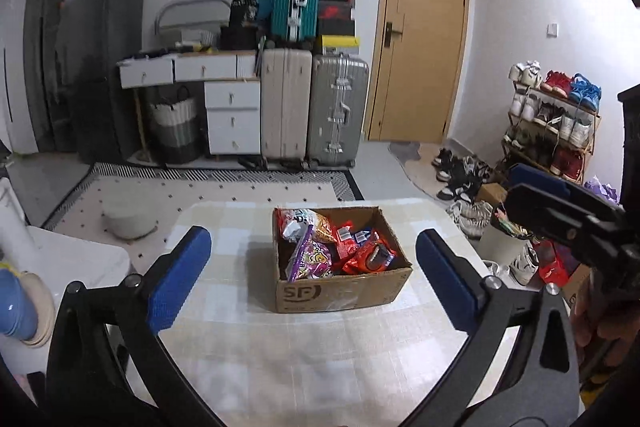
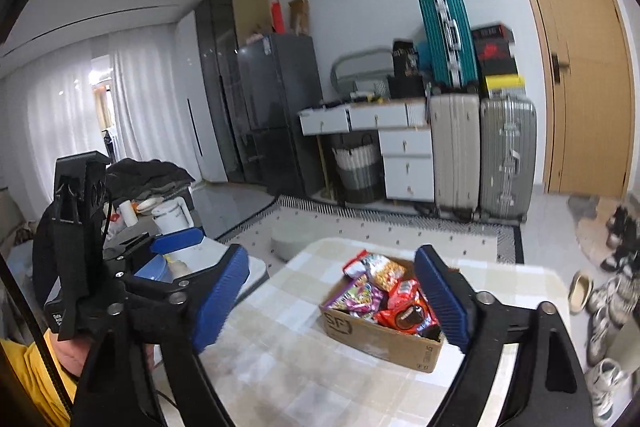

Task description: Organize snacks

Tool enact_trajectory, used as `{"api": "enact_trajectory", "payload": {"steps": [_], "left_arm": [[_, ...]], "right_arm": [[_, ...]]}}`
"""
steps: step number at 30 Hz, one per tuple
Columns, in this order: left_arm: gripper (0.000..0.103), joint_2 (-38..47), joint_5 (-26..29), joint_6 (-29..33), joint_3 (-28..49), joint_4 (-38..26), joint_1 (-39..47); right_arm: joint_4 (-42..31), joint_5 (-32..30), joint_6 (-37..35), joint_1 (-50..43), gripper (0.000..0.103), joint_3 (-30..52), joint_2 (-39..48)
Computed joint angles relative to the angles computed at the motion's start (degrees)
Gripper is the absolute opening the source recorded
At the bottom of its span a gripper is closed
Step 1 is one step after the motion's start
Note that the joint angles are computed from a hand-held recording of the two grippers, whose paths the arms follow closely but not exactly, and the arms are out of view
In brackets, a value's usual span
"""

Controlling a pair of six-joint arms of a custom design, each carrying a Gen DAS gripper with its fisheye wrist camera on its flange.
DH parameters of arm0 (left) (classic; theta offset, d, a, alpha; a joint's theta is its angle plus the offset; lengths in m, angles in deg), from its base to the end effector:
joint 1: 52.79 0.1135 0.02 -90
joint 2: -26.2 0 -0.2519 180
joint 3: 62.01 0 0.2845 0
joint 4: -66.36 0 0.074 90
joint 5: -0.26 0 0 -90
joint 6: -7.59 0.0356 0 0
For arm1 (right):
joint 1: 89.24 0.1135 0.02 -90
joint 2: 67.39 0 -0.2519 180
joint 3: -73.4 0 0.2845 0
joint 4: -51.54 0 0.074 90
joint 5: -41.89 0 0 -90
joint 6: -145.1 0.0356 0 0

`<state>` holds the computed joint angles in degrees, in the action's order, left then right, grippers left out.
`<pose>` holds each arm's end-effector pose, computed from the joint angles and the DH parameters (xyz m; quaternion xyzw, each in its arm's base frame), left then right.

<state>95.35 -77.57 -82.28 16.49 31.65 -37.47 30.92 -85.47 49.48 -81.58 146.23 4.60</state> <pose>0.3004 0.0745 0.3485 -0.0549 0.8404 -0.0173 0.5389 0.3171 0.0644 0.3226 -0.2726 0.7485 0.2717 0.5401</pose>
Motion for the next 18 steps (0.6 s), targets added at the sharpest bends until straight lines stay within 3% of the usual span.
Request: {"api": "enact_trajectory", "payload": {"steps": [4,10,18], "left_arm": [[0.102,-14.3,-0.6,0.2,-7.7,-1.4,1.6],[0.102,-29.9,-0.2,0.0,-14.7,-7.0,3.9],[0.102,-46.5,3.6,1.5,-26.6,-9.9,11.4]], "right_arm": [[0.2,0.7,-0.2,0.0,0.101,-7.6,-11.2],[-0.7,-0.2,-0.8,-2.7,0.102,-17.5,-23.7],[3.3,2.3,0.9,-6.5,0.102,-29.2,-29.9]]}}
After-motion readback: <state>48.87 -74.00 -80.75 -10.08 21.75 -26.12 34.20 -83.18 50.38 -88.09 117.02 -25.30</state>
